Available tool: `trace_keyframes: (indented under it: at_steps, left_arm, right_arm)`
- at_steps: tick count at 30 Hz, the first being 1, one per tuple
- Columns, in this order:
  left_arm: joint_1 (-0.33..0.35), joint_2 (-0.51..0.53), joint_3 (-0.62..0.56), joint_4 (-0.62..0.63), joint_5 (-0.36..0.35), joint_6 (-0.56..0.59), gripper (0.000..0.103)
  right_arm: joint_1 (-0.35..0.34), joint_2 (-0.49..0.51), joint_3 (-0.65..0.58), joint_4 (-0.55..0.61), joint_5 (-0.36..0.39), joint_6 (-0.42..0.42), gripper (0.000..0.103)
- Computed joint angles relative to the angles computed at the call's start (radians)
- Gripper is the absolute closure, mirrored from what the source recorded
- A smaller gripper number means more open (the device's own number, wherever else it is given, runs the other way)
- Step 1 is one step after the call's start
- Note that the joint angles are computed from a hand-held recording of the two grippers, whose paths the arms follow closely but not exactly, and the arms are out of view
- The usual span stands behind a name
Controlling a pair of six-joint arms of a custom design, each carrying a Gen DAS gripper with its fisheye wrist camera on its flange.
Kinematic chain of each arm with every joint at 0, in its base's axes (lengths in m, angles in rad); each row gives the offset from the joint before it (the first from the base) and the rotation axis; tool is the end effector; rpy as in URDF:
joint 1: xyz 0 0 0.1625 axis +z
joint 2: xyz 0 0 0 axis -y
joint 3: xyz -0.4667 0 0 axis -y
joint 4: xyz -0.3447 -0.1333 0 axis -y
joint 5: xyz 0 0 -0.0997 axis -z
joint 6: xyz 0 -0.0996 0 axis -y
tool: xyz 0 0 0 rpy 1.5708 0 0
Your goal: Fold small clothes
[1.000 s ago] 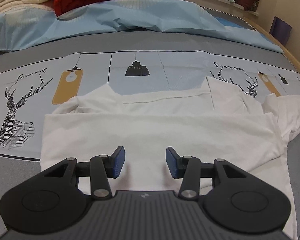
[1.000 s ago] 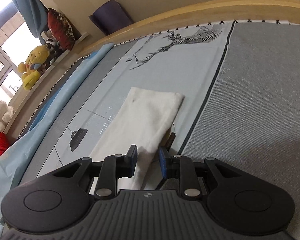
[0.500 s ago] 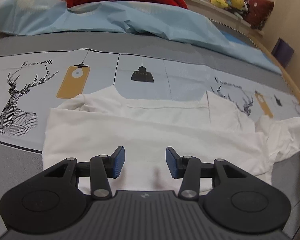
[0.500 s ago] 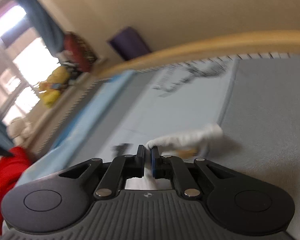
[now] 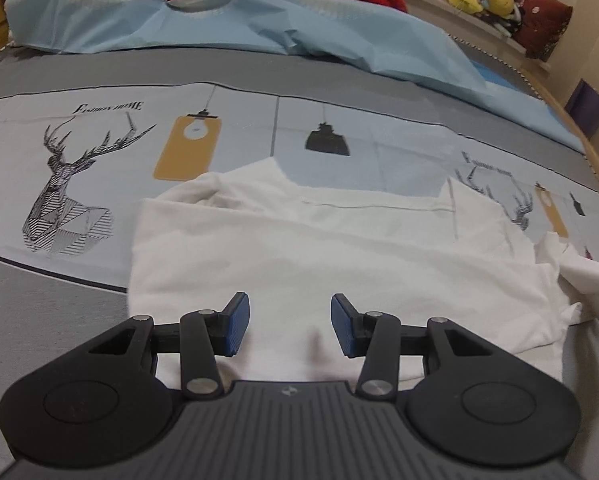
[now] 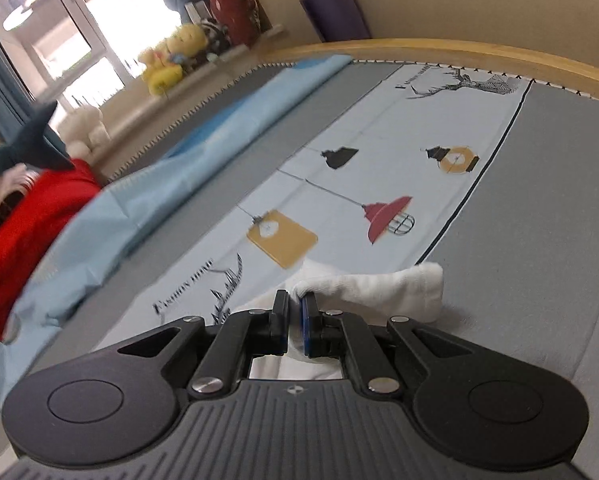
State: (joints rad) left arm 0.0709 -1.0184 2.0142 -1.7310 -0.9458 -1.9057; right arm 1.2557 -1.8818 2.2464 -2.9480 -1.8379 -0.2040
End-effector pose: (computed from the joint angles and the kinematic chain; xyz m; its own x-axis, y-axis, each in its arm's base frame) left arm -0.4246 -0.2222 0.1424 -0.7553 -0.3209 -0.5715 0.1347 0.7774 -0.6144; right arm 0.0046 -0.3312 0.5176 -0.8633 0.3991 0.3087 -0.0110 0.5968 -0.8023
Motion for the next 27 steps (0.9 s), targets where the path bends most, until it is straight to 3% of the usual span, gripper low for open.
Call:
trace_keyframes:
  at_steps: [4, 6, 7, 9, 11, 13, 16, 18, 23, 27]
  left_arm:
    - [0.003, -0.022, 0.007, 0.028, 0.0, -0.031, 0.053]
    - [0.002, -0.041, 0.007, 0.068, 0.007, -0.061, 0.053]
    - [0.002, -0.052, 0.007, 0.092, 0.01, -0.082, 0.053]
    - [0.004, -0.076, 0.009, 0.134, 0.013, -0.126, 0.053]
    - [0.007, -0.099, 0.015, 0.165, 0.011, -0.169, 0.053]
    - [0.009, -0.125, 0.032, 0.162, 0.008, -0.2, 0.053]
    - [0.014, -0.154, 0.065, 0.114, 0.008, -0.224, 0.053]
    - [0.016, -0.17, 0.093, 0.057, 0.015, -0.227, 0.053]
    - [0.029, -0.184, 0.139, -0.023, 0.015, -0.238, 0.056]
    - [0.059, -0.173, 0.184, -0.122, -0.012, -0.23, 0.06]
  right_arm:
    - [0.126, 0.064, 0.047, -0.154, -0.105, -0.052, 0.097]
    - [0.215, 0.089, 0.116, -0.307, -0.099, -0.208, 0.097]
    - [0.253, 0.081, 0.153, -0.332, -0.033, -0.295, 0.097]
    - [0.282, 0.024, 0.204, -0.256, 0.134, -0.44, 0.097]
    - [0.274, -0.044, 0.229, -0.05, 0.323, -0.573, 0.096]
    - [0.296, -0.064, 0.231, 0.159, 0.371, -0.639, 0.096]
    - [0.332, -0.05, 0.175, 0.452, 0.301, -0.633, 0.096]
    - [0.337, -0.034, 0.149, 0.501, 0.261, -0.591, 0.093]
    - [0.271, -0.014, 0.105, 0.419, 0.221, -0.395, 0.091]
    - [0.269, 0.04, 0.099, 0.248, 0.058, -0.285, 0.091]
